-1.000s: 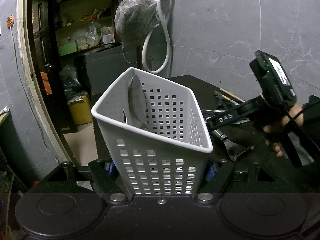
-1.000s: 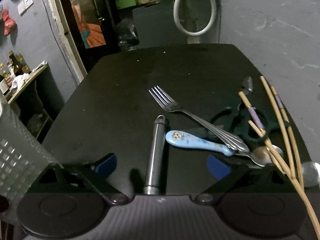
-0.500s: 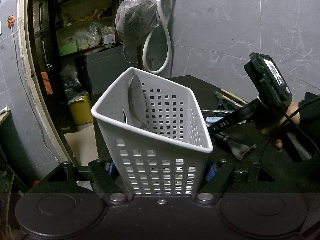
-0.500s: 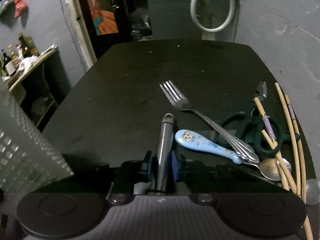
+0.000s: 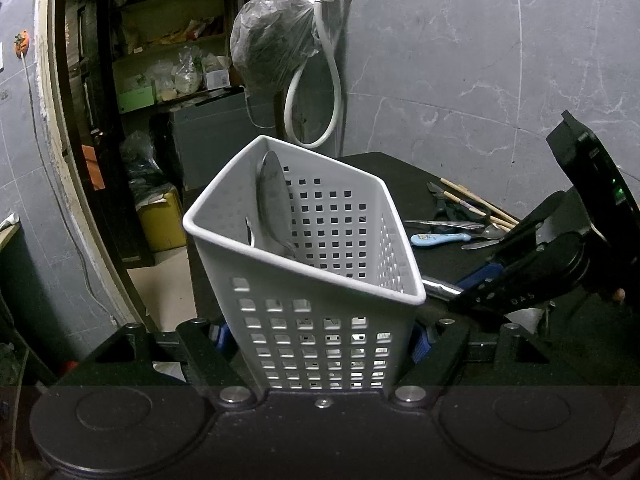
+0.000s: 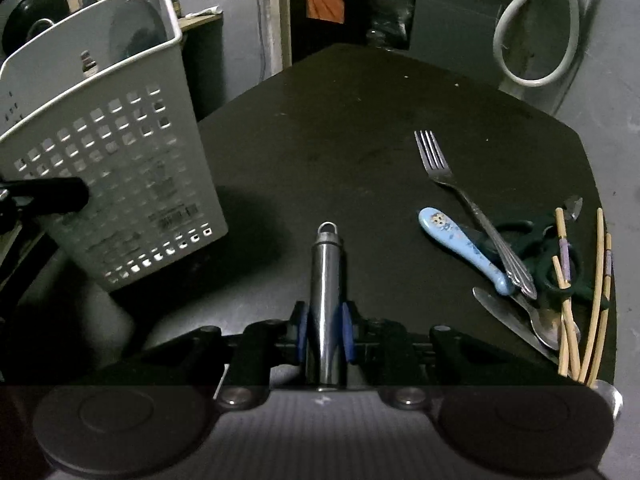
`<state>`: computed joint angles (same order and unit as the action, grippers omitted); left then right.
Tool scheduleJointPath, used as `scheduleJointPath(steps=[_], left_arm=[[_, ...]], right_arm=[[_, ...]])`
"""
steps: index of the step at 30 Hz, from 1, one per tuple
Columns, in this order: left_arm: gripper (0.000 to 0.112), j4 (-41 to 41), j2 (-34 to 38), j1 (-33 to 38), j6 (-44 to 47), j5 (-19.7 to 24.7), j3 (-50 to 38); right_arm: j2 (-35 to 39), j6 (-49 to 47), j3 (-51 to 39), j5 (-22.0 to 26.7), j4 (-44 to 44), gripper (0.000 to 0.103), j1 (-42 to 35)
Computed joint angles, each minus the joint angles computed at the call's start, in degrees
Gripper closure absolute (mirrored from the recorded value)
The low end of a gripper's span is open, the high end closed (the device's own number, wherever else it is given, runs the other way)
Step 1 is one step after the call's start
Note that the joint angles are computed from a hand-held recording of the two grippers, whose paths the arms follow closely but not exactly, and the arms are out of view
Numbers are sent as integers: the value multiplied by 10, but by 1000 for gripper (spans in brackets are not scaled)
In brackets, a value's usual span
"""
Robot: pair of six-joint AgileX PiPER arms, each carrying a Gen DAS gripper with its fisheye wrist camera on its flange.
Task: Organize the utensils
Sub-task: 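Grasp the dark metal cylinder with ring top using the right tool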
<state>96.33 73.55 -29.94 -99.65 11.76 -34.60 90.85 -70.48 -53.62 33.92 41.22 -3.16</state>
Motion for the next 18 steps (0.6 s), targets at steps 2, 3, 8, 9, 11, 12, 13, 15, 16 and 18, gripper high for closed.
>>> scheduleJointPath(steps=[2, 3, 8, 9, 11, 12, 13, 15, 16, 18], left_arm=[[34, 0, 0, 2, 2, -2, -1], [34, 3, 0, 3, -1, -3, -1], [34, 8, 1, 3, -6, -2, 0], [34, 8, 1, 3, -6, -2, 0], [34, 10, 0, 4, -7, -3, 0], [34, 10, 1, 3, -8, -3, 0], [34, 10, 1, 3, -8, -3, 0], [34, 13, 1, 3, -11, -3, 0], [34, 16, 1, 4, -13, -3, 0], [34, 15, 1, 4, -13, -3, 1]], right_arm=[[3, 16, -9, 8, -12, 79, 2], [6, 22, -16, 11, -18, 77, 4], [28, 46, -46, 12, -35, 63, 19], [31, 54, -51, 10, -38, 62, 23], [41, 77, -64, 11, -46, 61, 29], [46, 93, -72, 11, -51, 61, 32], [54, 115, -84, 11, -62, 61, 36], [56, 153, -85, -2, -84, 65, 49], [51, 160, -78, -8, -86, 72, 52], [42, 169, -66, -19, -85, 81, 56]])
